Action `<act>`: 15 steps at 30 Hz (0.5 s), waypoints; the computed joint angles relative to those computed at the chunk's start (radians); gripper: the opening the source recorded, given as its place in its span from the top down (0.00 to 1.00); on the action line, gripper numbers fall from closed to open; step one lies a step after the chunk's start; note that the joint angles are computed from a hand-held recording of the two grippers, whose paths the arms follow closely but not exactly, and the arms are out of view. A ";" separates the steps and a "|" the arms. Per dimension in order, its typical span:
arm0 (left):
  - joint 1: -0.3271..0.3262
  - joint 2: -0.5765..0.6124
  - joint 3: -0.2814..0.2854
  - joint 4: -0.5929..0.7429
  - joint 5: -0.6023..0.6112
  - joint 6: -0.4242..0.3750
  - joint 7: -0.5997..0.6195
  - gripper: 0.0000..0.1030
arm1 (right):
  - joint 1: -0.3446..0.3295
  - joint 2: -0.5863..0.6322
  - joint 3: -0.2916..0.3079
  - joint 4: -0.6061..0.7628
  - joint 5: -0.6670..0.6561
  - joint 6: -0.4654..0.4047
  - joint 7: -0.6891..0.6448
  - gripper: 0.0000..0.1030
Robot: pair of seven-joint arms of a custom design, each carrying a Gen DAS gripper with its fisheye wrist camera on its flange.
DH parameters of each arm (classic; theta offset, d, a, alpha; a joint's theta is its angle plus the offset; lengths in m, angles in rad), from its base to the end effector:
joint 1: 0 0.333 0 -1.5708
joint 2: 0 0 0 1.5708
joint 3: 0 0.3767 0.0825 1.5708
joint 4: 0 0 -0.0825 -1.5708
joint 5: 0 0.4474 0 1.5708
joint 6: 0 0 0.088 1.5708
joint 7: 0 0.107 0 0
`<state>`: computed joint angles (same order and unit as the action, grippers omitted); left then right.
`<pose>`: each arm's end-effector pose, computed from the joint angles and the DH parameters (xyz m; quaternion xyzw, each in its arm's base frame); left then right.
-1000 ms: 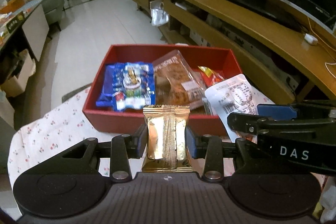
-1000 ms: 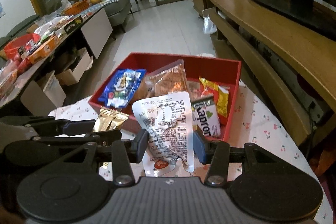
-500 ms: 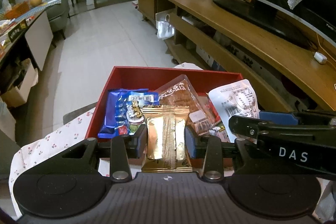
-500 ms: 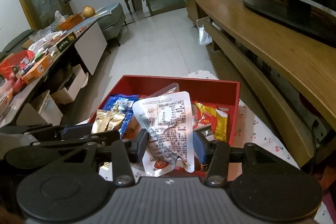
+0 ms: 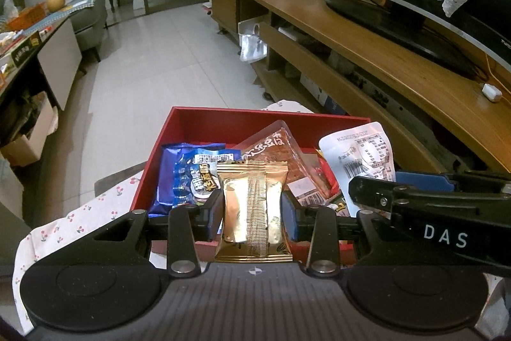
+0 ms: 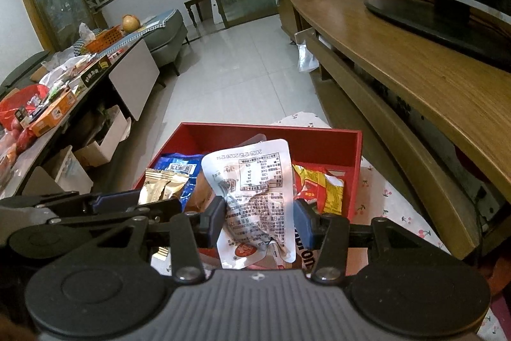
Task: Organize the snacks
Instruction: 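Carry the gold packet and white packet with both tools over the red box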
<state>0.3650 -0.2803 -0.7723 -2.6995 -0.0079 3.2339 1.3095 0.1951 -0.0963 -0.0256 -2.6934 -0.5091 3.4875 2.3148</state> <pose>0.4376 -0.1898 0.3899 -0.5904 0.7172 -0.2820 0.2399 0.4573 0.1371 0.3693 -0.6371 0.6478 -0.1572 0.3870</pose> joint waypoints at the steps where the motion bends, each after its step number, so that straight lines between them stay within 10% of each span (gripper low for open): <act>1: 0.004 0.001 -0.003 0.002 0.001 0.000 0.000 0.56 | 0.004 0.002 -0.008 0.007 -0.018 -0.004 0.015 0.54; 15: 0.210 0.031 -0.189 0.048 0.035 0.007 -0.039 0.56 | -0.009 0.049 0.022 0.041 0.065 -0.004 -0.048 0.54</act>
<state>0.5752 -0.2489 -0.9616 -2.6514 0.0275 3.2411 1.2704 0.1856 -0.0473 -0.0035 -2.6522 -0.4441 3.4839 2.2668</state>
